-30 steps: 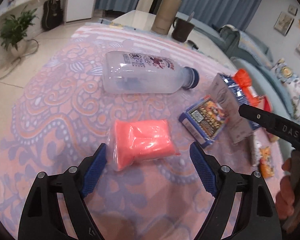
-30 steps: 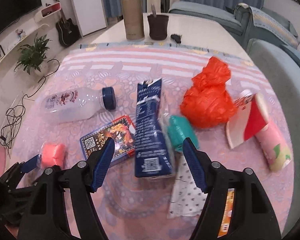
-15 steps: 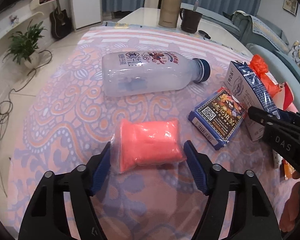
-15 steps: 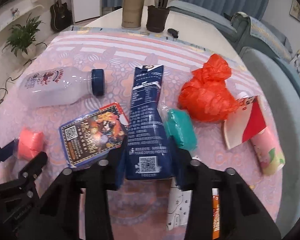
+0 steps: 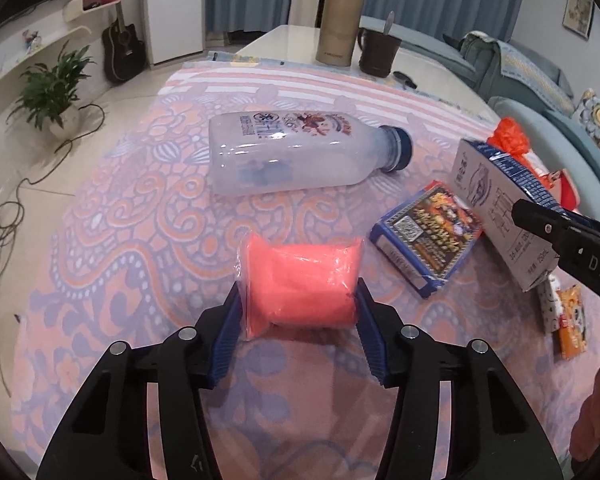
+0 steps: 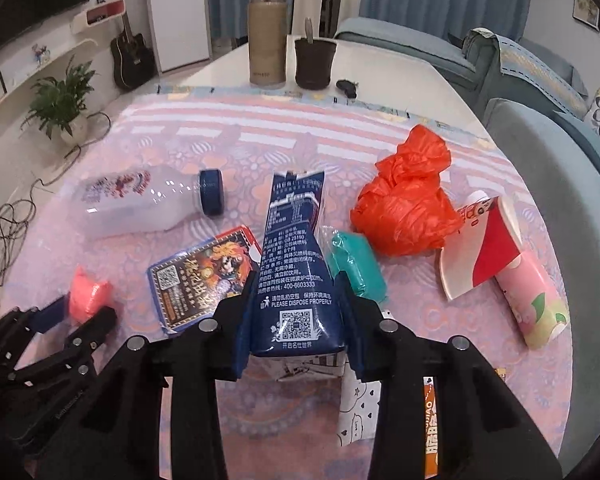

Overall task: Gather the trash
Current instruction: 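Lift the blue milk carton with the right tool toward the basket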

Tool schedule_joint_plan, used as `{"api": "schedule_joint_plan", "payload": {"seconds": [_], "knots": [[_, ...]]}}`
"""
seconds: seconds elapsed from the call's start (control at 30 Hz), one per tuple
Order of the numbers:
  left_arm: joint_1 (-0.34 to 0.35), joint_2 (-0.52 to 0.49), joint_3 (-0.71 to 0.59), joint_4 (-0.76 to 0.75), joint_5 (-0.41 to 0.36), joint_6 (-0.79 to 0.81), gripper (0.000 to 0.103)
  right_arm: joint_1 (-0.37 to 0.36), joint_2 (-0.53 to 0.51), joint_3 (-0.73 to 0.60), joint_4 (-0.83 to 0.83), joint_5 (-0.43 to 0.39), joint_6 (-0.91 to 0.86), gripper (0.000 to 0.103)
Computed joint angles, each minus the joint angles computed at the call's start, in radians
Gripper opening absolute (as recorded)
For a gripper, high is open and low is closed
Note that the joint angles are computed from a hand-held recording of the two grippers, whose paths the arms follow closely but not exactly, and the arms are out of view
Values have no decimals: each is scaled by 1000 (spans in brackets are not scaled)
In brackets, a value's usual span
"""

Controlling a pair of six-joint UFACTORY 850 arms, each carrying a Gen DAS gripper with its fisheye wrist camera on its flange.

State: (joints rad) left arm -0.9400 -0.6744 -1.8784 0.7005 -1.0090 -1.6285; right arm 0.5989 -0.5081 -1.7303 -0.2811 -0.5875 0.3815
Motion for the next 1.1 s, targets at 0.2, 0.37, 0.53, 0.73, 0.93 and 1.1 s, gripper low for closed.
{"api": "schedule_joint_plan", "payload": {"seconds": [0.2, 0.37, 0.53, 0.73, 0.93, 1.1], "knots": [[-19, 27, 25, 54, 20, -46, 50, -3, 54, 45, 33, 41, -28, 34], [-31, 50, 43, 92, 30, -81, 49, 1, 112, 98, 79, 39, -98, 34], [-37, 73, 67, 116, 45, -114, 49, 12, 174, 179, 155, 3, -250, 34], [-41, 78, 80, 119, 59, -123, 49, 21, 185, 223, 185, -73, -338, 34], [-41, 100, 117, 132, 73, -157, 49, 23, 192, 266, 177, -91, -357, 35], [-39, 116, 145, 144, 93, -181, 49, 9, 176, 245, 233, -116, -378, 36]]}}
